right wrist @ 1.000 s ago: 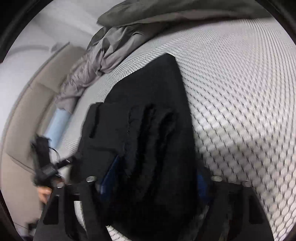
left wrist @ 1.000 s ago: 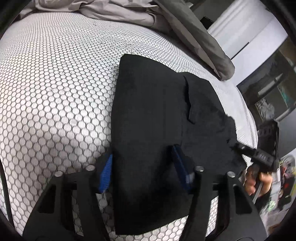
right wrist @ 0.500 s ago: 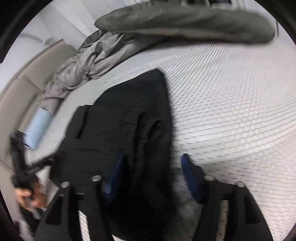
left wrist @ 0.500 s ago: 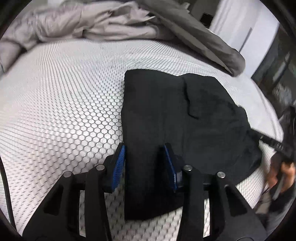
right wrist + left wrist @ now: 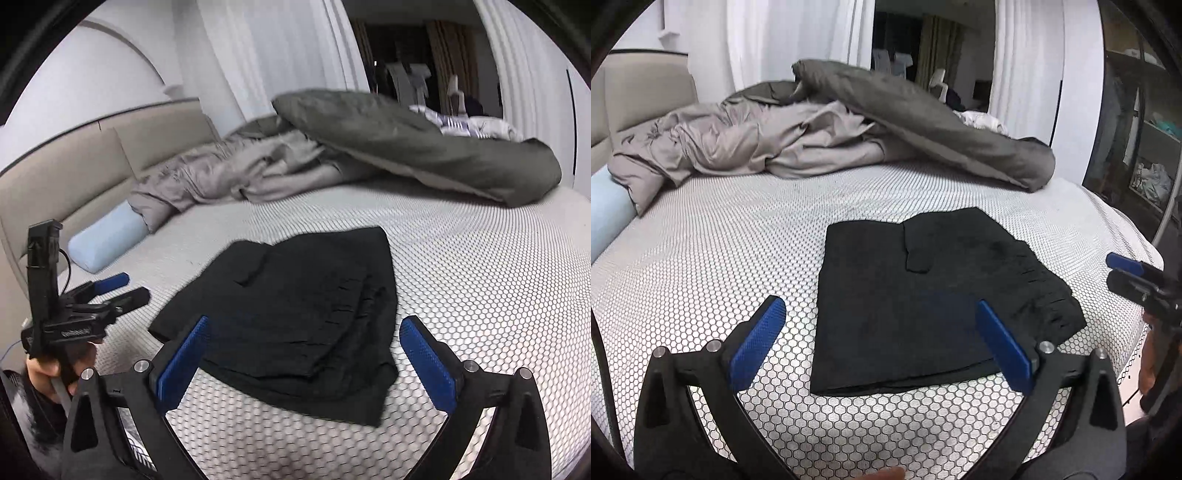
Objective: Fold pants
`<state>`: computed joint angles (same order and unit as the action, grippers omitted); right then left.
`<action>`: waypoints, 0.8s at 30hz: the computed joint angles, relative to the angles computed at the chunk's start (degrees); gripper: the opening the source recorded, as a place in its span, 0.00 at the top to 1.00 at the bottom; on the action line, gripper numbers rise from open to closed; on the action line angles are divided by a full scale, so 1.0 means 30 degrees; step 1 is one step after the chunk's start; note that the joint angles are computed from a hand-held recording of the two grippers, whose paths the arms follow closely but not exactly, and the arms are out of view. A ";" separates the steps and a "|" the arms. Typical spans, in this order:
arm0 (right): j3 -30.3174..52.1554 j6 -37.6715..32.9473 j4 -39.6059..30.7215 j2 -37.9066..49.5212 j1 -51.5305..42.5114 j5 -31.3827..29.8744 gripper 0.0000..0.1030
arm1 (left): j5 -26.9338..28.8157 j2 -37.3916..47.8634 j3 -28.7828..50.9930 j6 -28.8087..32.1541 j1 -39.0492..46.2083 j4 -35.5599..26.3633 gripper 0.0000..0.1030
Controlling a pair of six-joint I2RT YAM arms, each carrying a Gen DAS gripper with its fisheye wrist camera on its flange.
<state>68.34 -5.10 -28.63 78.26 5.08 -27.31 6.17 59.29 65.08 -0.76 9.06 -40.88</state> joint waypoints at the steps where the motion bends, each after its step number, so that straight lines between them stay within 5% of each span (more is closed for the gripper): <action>1: -0.0437 -0.0051 0.0231 -0.0427 0.0000 0.0011 0.00 | -0.0304 -0.0386 -0.0039 -0.0053 -0.0271 -0.0299 0.01; 8: -0.2158 -0.0419 0.1882 -0.1187 0.1858 0.2702 0.00 | -0.0477 -0.0898 -0.0496 -0.0055 -0.0816 -0.0300 0.01; 24: -0.3145 0.0791 0.3509 -0.1466 0.2132 0.2855 0.00 | -0.0050 -0.1452 -0.1339 0.0775 -0.0592 0.0155 0.01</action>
